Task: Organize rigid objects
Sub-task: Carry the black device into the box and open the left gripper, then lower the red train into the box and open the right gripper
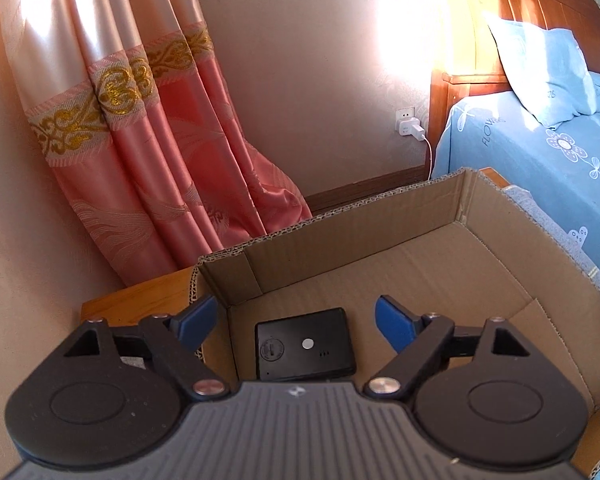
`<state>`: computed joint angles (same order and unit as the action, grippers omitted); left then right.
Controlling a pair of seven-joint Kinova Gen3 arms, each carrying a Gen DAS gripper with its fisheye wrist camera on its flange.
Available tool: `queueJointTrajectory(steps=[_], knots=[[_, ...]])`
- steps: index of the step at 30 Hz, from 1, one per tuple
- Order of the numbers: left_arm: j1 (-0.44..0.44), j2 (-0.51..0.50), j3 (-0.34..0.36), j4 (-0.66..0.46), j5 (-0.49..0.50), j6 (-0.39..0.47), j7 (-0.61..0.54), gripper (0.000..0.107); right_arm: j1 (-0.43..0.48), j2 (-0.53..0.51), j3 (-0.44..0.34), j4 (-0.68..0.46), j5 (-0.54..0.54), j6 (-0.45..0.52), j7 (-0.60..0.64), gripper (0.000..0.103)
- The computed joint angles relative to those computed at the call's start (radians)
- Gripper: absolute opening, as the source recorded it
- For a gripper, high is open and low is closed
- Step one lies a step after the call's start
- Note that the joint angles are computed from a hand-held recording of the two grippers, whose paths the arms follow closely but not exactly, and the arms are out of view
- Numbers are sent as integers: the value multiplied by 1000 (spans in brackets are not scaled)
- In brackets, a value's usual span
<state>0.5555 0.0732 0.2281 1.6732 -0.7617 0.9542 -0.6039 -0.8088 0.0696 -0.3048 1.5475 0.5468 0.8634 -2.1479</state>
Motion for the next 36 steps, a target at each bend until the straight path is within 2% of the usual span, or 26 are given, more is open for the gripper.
queueJointTrajectory(steps=[4, 8, 14, 19, 25, 26, 28, 29, 30, 32, 36], knots=[[11, -68, 25, 43, -35, -5, 60, 95, 7, 4, 5, -10, -21, -2, 13, 56], [0, -164, 99, 103, -69, 13, 148, 102, 12, 23, 13, -35, -37, 8, 32, 56], [-8, -253, 260, 133, -65, 155, 221, 102, 16, 81, 40, -101, -86, 20, 65, 57], [-18, -298, 422, 168, -69, 282, 381, 102, -6, 156, 74, -186, -100, 47, 90, 57], [-32, -330, 500, 196, 1, 302, 487, 102, -42, 249, 130, -297, -108, 71, 96, 57], [-36, -332, 514, 201, 2, 302, 497, 102, -46, 256, 140, -302, -108, 61, 87, 58], [-46, -328, 542, 197, 8, 322, 502, 102, -53, 263, 154, -311, -111, 58, 73, 76], [-51, -320, 563, 193, 5, 343, 509, 102, -74, 260, 174, -307, -98, 58, 46, 91], [-49, -315, 572, 192, 4, 352, 512, 102, -82, 247, 177, -286, -72, 41, 14, 101], [-38, -314, 566, 194, 12, 354, 507, 102, -69, 210, 155, -239, -57, 4, -8, 103], [-24, -307, 569, 188, 22, 365, 505, 102, -97, 164, 154, -201, -10, 34, -66, 103]])
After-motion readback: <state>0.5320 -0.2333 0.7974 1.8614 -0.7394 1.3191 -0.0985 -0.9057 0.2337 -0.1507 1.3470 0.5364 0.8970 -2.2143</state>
